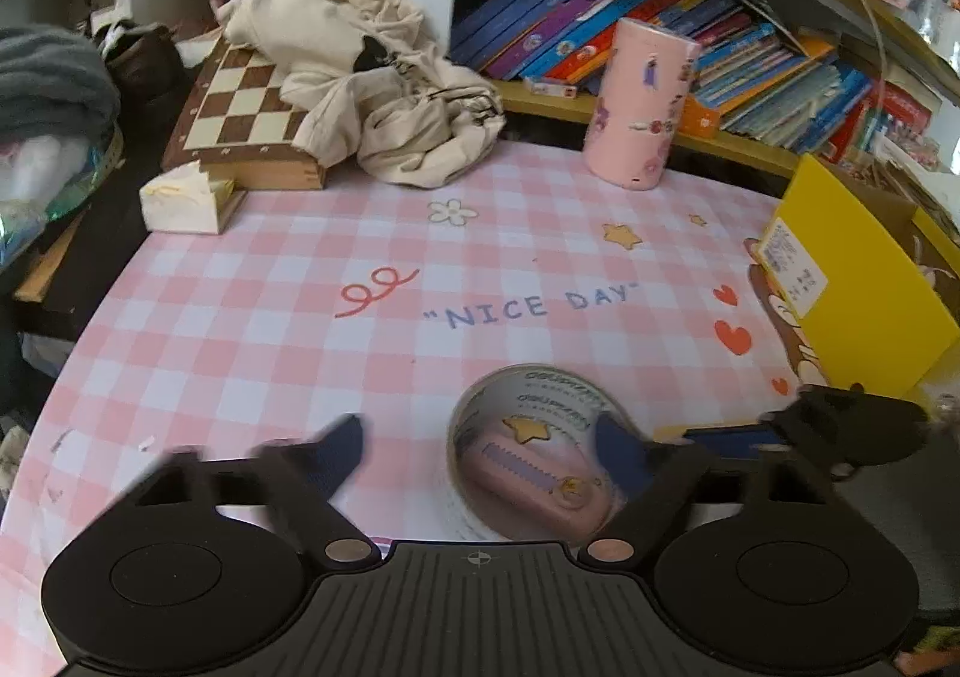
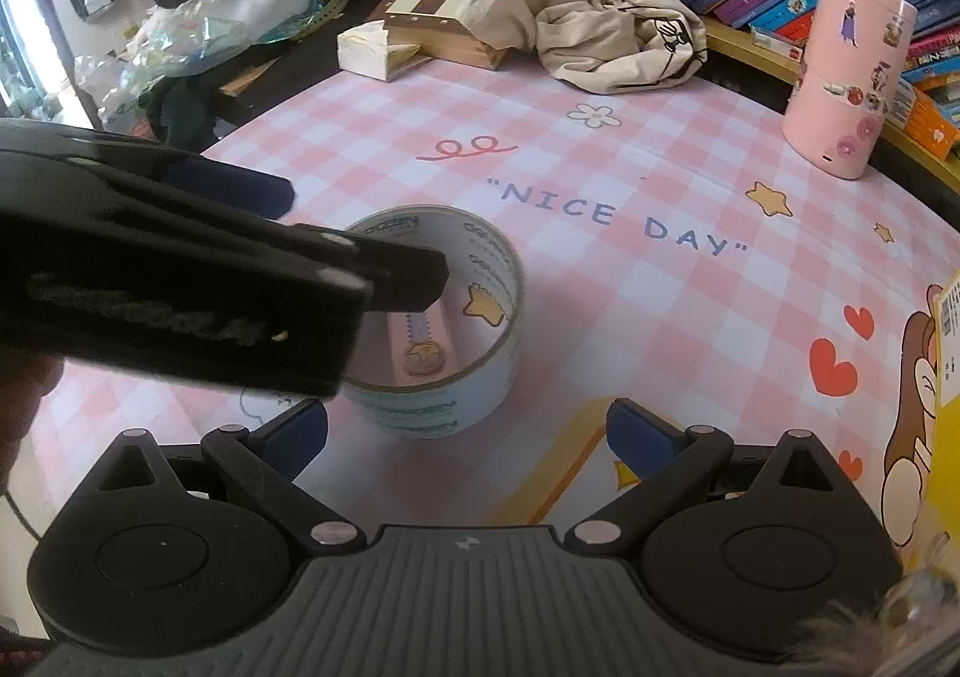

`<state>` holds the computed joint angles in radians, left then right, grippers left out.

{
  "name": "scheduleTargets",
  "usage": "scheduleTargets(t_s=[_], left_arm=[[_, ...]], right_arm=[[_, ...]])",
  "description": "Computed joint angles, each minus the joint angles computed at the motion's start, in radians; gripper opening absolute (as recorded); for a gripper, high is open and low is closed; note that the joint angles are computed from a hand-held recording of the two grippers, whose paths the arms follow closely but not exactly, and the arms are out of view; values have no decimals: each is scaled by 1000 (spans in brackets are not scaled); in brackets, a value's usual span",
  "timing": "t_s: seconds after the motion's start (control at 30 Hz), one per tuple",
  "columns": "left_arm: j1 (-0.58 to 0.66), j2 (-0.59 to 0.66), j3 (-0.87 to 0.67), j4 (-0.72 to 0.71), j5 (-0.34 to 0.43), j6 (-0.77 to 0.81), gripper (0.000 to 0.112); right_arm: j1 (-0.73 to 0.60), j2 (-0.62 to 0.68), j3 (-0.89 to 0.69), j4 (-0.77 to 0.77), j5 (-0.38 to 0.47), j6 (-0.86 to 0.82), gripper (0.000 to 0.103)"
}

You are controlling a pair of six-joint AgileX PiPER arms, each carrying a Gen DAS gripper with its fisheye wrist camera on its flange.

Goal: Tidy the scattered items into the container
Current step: 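Lift the silver tape roll off the desk with the left gripper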

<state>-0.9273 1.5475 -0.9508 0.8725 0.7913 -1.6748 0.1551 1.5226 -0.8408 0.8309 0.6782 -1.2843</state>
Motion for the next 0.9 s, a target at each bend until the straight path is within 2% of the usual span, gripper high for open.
scheduleTargets(t_s=[0.03, 0.17, 0.23, 0.3, 0.4, 0.47, 0.5, 0.6, 0.7, 0.73, 0.77, 0.83, 0.9], left_arm=[[23, 2, 3, -32, -19, 18, 23], [70, 3, 43, -69, -91, 29, 10], [87, -17, 67, -64, -134, 8, 8], [75, -59, 99, 8, -164, -83, 8], [-15, -127, 124, 192, -94, -257, 6], [-46, -150, 124, 222, -55, -273, 5], [-56, -156, 120, 221, -36, -264, 5], [2, -105, 115, 69, -37, -186, 6], [-66, -122, 111, 129, 25, -210, 7], [-74, -122, 110, 138, 32, -210, 4], [-47, -132, 123, 112, -2, -251, 4], [-65, -173, 128, 148, -8, -259, 5], [-35, -153, 118, 97, -28, -205, 4]], right_arm=[[-2, -6, 2, -1, 6, -4, 101], [-15, -26, 12, -7, 19, -15, 101], [-18, -31, 14, -9, 21, -15, 101], [-17, -34, 15, -11, 20, -12, 101], [-17, -37, 16, -14, 19, -6, 101], [-17, -40, 17, -16, 19, -3, 101], [-17, -41, 17, -17, 18, -1, 101], [-14, -48, 18, -20, 19, 4, 101], [-17, -60, 24, -19, 22, -3, 101], [-19, -62, 27, -18, 23, -5, 101], [-18, -61, 28, -26, 23, 4, 101], [-13, -61, 23, -50, 23, 38, 101], [-21, -71, 35, -26, 24, 3, 101]])
